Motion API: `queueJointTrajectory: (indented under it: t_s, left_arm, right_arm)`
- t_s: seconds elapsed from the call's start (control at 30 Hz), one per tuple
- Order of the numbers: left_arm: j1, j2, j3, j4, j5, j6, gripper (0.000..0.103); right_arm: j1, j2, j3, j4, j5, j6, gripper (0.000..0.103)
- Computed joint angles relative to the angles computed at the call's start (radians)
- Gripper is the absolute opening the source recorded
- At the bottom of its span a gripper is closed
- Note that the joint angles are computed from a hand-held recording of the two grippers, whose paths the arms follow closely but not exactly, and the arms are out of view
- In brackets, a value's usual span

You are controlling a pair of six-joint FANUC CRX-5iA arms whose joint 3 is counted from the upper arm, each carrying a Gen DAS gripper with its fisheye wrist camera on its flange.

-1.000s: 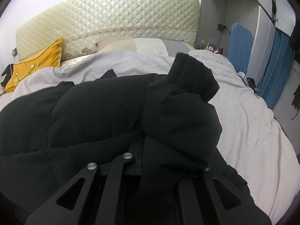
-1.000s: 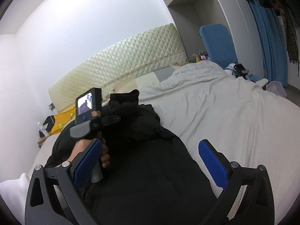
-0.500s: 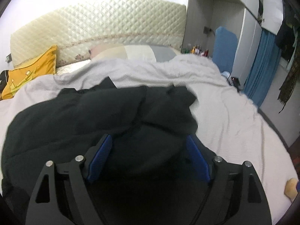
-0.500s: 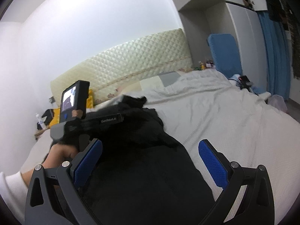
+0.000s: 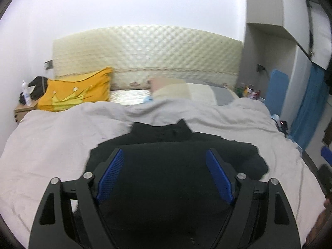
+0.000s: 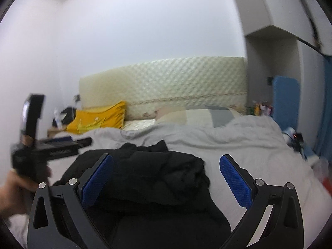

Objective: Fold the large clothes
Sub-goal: 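Press the folded jacket flat with both tools, smoothing toward the collar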

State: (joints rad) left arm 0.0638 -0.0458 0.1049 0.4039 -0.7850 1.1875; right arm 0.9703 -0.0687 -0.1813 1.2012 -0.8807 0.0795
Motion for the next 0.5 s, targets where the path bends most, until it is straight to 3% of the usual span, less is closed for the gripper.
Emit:
queueJointTrajectory:
  t_s: [0.2, 0.5]
  left_arm:
    - [0.043, 0.041, -0.007, -0.023, 0.029, 0.013, 0.081]
    - [0.030, 0.143, -0.015, -0.089, 0.045, 0.015, 0.082]
  right_arm:
    - [-0.126, 0.083, 0.052, -0.153, 0.191, 0.065, 0.102]
    - [-0.185, 0.236, 0.154, -0.392, 0.252, 0.255, 0.098]
